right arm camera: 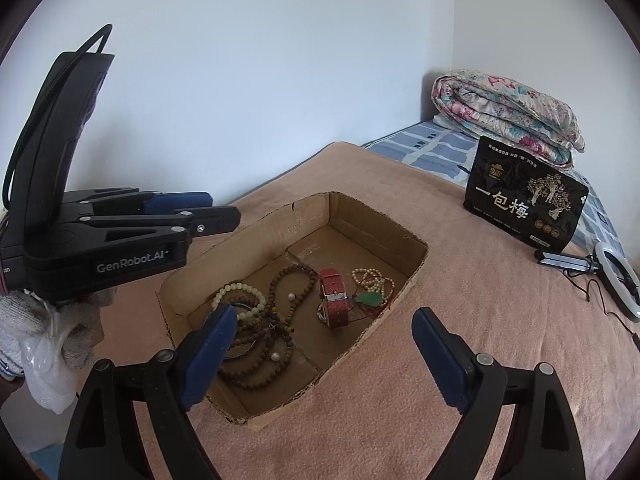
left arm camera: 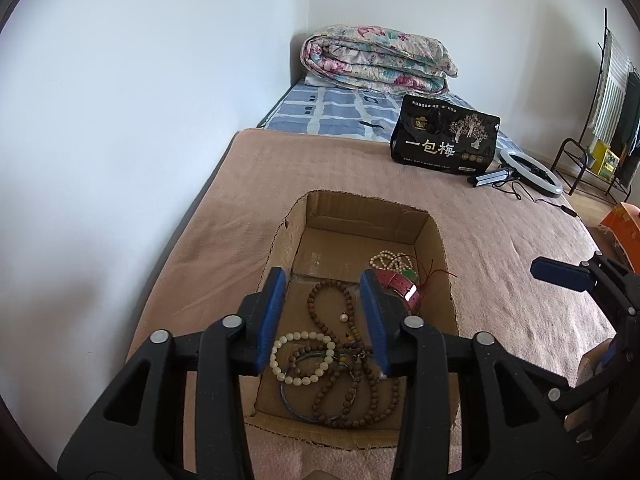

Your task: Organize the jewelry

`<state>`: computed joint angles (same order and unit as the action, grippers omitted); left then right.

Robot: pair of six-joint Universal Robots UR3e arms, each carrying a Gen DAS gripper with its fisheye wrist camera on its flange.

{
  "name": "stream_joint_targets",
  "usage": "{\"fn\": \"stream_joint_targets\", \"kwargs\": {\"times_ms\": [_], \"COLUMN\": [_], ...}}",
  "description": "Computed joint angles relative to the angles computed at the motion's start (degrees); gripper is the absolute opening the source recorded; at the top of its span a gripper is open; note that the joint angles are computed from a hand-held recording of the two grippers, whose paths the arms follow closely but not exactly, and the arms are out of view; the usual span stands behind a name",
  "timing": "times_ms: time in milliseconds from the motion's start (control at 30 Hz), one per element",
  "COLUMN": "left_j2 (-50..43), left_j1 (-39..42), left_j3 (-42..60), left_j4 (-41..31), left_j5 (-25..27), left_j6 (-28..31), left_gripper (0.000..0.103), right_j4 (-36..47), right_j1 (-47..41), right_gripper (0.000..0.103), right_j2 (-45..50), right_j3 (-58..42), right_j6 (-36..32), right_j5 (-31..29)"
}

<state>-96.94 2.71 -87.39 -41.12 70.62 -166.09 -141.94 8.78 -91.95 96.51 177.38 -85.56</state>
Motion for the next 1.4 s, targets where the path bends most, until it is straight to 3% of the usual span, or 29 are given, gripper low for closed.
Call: {"fn": "stream_joint_targets", "kwargs": {"times_ms": [200,400,600,733,900,1133,1400], "left_j2": [7.1,14.0,20.4,24.3,28.3,32.3,33.1], "left_j1": [0.5,1.3,0.8,0.3,-0.4,-3.0,-4.8], "left_j3": [-4.4,-9.1,-12.4,-14.5,-16.1,-17.9,-18.0], "left_j4": [-1.8,-3.0,-4.1,-4.4,-5.6,-5.5,-6.5], "left_j5": [0.6,1.0,2.8,3.5,4.6,7.3,8.8], "left_j6": [0.3,-0.5,0.0,0.0,-0.7,-1.3,-3.3], "left_gripper": [0.051,0.063,0.069,0.080,0.081,0.097,0.101], "right_j4": [-1.1,-1.0,0.7,1.4,1.7,1.4,2.2], "right_j1": [1.1,2.3,1.9,1.9,1.8,1.1,-1.3], "right_gripper": [0.103,0.103,0.103,0.103,0.103,0.103,0.103], "right_j2": [-3.3,-7.0,-11.3,-14.2,-17.0,-20.1,-22.9], "right_j3": [1.3,3.2,5.0,5.8,6.7,8.6,10.2], "right_j6": [0.5,0.5,0.9,1.0,1.0,0.9,-0.3], "right_j5": [-5.0,-8.3,-8.5,-9.6,-10.8,-11.2,-9.6]}}
